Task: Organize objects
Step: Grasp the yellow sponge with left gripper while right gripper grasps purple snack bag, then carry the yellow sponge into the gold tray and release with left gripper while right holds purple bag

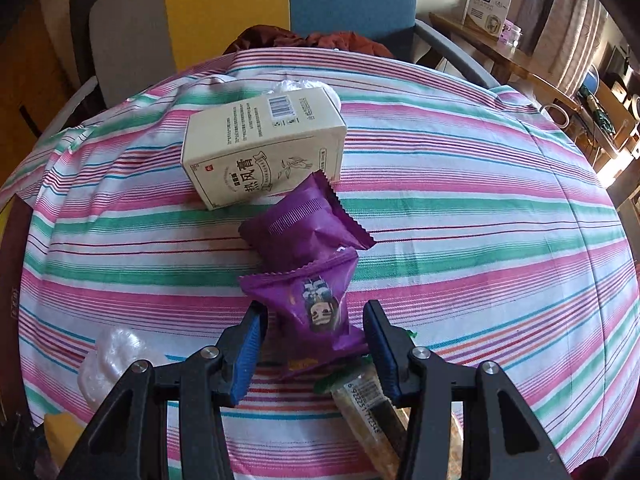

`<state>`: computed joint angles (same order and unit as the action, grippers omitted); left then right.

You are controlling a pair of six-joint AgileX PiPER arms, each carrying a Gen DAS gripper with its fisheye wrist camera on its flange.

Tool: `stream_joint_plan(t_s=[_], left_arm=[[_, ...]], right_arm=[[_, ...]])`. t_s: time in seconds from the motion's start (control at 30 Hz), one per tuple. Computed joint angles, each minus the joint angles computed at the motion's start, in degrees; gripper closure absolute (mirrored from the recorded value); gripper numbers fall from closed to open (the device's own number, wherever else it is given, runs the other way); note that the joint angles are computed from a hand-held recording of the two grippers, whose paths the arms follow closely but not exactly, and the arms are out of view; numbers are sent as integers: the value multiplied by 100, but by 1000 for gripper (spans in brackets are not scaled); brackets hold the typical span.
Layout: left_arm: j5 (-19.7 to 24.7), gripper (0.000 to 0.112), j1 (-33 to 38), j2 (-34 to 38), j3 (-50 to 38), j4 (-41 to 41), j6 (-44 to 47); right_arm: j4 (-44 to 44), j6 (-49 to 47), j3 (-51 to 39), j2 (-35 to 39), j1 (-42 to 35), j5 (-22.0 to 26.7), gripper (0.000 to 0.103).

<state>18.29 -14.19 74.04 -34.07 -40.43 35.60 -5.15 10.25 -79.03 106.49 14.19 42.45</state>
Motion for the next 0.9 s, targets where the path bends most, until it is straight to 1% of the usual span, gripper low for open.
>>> stream_joint_plan(t_s=[0.03, 0.07, 0.17, 0.27, 0.33, 0.37, 0.5, 0.7, 0.8, 0.9], left_arm=[[-3, 53, 5, 2, 4, -33, 30], [-15, 53, 3, 4, 8, -64, 57], [-60, 52, 18, 0, 50, -238, 205], [-142, 52, 23, -36, 135, -497, 452], [-189, 52, 1, -49, 160, -551, 516], [-219, 52, -5, -59, 183, -616, 581], [-341, 51, -44, -72, 246, -791, 715], [-518, 51, -168, -70, 272, -461, 367], [-571, 51, -273, -143, 303, 13, -144], [-600, 51, -297, -151, 314, 130, -264]], right_arm=[[5, -25, -13, 41, 7, -14, 70], [103, -116, 31, 11, 1, -74, 71], [226, -313, 367, -352, 174, -302, 71], [340, -441, 689, -646, 401, -353, 71], [327, -322, 889, -670, 481, -406, 71], [230, -186, 878, -570, 501, -308, 71], [151, -97, 942, -567, 496, -418, 71], [70, -125, 910, -524, 533, -407, 71], [38, -143, 902, -519, 550, -399, 71], [63, -200, 947, -546, 535, -432, 71]])
